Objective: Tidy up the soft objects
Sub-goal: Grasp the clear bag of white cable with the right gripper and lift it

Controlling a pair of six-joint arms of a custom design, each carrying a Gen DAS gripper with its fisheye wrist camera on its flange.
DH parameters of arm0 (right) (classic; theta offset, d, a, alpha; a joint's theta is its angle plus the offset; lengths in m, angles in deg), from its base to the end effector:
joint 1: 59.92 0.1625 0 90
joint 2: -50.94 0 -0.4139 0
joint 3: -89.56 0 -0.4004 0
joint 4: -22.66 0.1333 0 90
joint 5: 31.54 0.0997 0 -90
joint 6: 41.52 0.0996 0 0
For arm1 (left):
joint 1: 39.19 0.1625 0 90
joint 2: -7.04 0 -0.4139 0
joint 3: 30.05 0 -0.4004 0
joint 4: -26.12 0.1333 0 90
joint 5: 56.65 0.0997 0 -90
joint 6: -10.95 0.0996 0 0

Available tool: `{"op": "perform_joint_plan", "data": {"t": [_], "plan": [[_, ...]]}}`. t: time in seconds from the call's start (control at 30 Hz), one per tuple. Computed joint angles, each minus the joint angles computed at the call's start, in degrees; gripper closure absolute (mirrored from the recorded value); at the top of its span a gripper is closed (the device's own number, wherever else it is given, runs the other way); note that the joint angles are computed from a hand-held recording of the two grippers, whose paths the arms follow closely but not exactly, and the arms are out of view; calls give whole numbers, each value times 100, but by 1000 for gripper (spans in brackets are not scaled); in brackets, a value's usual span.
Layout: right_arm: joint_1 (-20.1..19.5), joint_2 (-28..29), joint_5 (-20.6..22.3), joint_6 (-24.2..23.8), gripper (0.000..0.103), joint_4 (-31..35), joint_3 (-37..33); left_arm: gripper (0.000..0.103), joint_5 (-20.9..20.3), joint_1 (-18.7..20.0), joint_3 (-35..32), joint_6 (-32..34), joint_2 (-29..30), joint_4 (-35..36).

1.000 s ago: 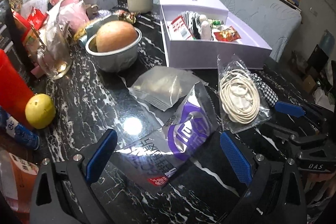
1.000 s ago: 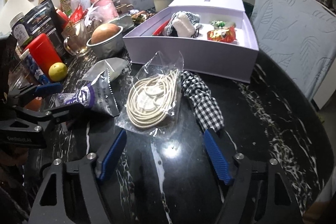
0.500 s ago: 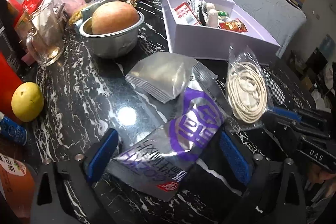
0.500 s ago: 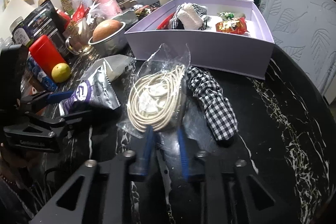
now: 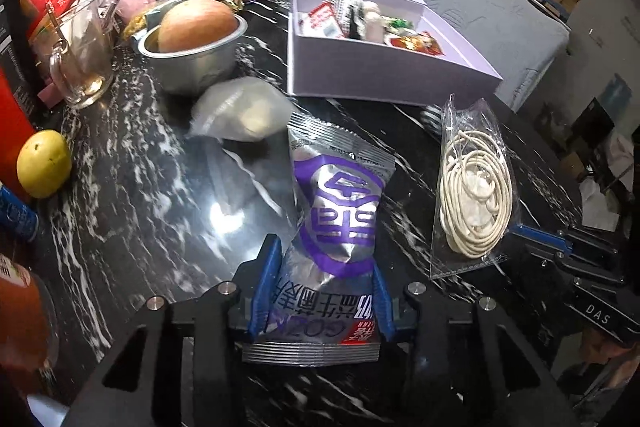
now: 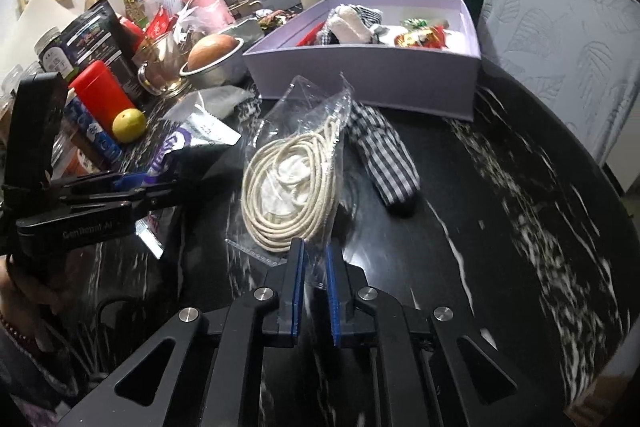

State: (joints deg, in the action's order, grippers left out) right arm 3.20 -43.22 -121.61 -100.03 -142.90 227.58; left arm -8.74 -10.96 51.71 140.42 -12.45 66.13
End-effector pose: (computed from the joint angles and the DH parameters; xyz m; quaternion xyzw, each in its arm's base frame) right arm -0.0602 -0.4133 0.2655 0.2620 -0.9256 0.2003 0.1856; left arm -0.3136 -0.3954 -0.1048 0.1291 0.9197 -0.2409 0.2818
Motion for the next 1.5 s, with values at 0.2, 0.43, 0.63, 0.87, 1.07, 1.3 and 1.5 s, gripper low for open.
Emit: {"op": "perform_joint_plan", "data": {"t": [0.2,0.43,0.63,0.87,1.07,1.3,1.5], "plan": [[-418,-606,127,-175,92,348,206,61,288,-238,-66,-142,138,20],[-803,-1281,170,-484,92,839,326,61,611,-465,-68,-306,215,-28],[-1012,-1545,106,-631,90,935,354,61,622,-556,-236,-319,422,98],[-942,-1232,221,-600,30,-113,569,61,244,-580,-867,-152,924,734],[-590,-714,-23,-246,15,-470,477,61,191,-544,-791,-209,853,639],[-154,-36,-606,-94,14,-1521,504,61,177,-532,-597,-317,712,437],[-141,306,-633,-354,16,-2436,648,61,17,-556,-674,-301,809,502]]}}
